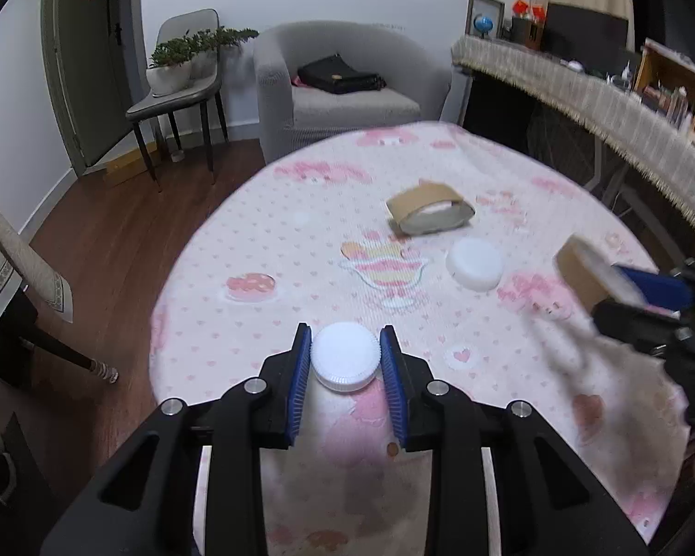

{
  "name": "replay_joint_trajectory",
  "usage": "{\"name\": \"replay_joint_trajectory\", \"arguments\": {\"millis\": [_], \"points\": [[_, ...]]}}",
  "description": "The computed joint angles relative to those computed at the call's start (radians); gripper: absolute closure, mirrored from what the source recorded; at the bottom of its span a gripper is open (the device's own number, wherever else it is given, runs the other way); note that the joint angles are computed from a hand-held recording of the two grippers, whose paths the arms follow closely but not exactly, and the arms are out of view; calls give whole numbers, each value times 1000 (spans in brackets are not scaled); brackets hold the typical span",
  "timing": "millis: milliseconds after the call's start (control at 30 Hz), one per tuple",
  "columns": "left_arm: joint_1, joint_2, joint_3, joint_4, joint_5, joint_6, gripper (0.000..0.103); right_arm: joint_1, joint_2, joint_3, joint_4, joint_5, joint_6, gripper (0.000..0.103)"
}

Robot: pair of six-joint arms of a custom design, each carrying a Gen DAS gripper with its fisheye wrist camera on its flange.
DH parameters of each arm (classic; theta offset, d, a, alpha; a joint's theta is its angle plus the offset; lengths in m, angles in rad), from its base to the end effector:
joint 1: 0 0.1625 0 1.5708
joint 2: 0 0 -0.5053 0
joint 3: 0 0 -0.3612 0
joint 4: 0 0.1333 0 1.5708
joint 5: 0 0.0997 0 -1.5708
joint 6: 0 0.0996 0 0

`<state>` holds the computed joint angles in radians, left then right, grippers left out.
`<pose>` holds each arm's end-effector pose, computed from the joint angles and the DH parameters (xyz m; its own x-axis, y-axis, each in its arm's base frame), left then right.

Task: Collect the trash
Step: 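Carry the cardboard ring and white lid down over the teal bin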

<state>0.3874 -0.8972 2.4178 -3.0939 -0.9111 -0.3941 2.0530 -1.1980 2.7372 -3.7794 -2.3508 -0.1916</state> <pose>-0.3277 -0.3436 0.1182 -0.6325 0.5299 -0.5649 0.7397 0.6295 -0.2376 0.2033 -0.2520 0.2784 -0.7477 -0.0764 0.6596 -0.5155 0.6929 -0.5041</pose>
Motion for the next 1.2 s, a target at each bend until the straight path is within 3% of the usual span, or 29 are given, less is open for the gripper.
{"name": "replay_joint_trajectory", "arguments": {"millis": [167,567,1000,1200], "points": [[16,-68,24,13,0,-26,71,21,50,-31,4,6,16,70],[59,-247,105,93,91,-53,71,87,163,-132,49,66,50,70],[185,-419,163,198,156,-77,71,145,321,-269,100,132,49,70],[281,-462,164,268,125,-87,71,153,390,-326,128,159,53,70]]}}
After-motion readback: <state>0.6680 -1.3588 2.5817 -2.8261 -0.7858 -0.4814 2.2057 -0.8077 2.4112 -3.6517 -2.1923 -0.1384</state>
